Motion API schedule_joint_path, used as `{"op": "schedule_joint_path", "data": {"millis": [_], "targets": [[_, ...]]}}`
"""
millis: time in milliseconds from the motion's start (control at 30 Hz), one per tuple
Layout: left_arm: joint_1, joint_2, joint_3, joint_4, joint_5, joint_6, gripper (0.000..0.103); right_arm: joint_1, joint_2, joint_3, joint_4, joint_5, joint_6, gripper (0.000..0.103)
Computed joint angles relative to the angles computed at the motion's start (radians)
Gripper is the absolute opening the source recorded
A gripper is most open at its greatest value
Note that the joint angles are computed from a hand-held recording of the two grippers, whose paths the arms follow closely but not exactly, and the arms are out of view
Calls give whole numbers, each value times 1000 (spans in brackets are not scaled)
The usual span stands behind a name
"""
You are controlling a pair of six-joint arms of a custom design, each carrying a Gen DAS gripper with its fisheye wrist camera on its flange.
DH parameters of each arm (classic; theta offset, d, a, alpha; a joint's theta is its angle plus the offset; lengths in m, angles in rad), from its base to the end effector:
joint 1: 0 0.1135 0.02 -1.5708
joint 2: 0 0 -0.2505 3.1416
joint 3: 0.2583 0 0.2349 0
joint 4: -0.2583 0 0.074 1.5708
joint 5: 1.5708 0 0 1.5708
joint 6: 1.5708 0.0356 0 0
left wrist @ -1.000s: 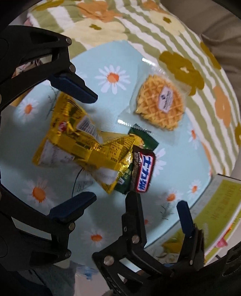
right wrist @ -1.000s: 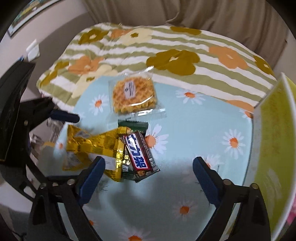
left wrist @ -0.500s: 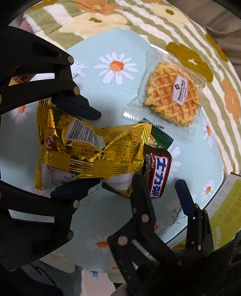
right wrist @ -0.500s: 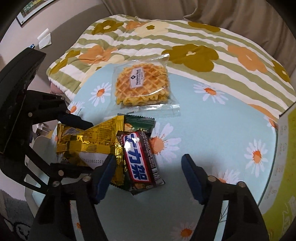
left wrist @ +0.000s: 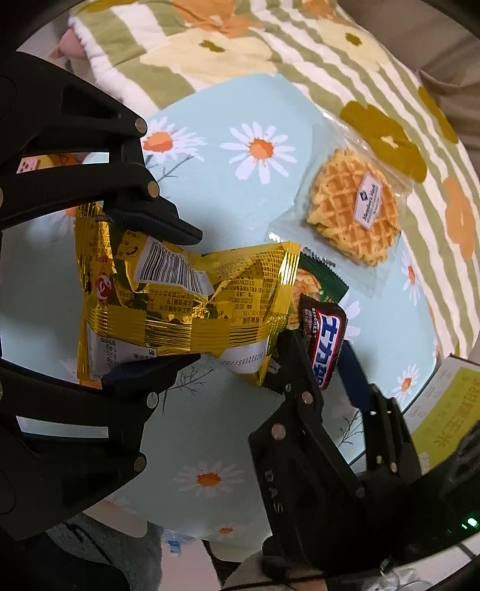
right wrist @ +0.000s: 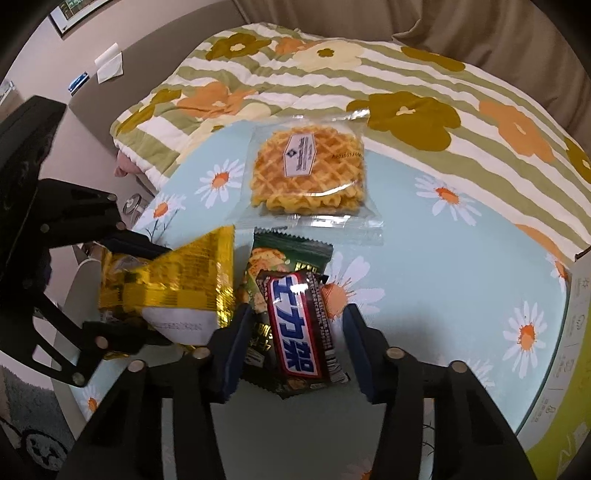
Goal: Organize snacks
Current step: 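Grasp the gold snack bag with the left tool while the right tool grasps the chocolate bar, then carry both items over the yellow box and open both tools to drop them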
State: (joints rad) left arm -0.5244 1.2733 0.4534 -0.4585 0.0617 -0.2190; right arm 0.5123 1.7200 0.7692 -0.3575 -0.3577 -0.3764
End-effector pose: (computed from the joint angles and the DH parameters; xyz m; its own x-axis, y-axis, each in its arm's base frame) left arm 0.1521 -0.0905 0.1230 -0.9210 0.2822 -0.2685 0.3228 0.9388 -0.1203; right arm 0.2256 0.1412 0.1076 -0.5850 -0.7240 -0.3656 -0.8101 0.5439 0.2191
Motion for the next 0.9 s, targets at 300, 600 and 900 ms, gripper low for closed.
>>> {"op": "schedule_joint_path", "data": {"millis": [300,600,900], "targets": [[31,-86,-30,-37,11,-56,53,-1,-64,-38,11,1,4,28],[49,-269,49,-222,-34,-124,52,-50,-256,-33,-113,-25,76,28],[46,-297,277,-357,-80,-156,52,-190,-487,88,-373,-53,152,28]]}}
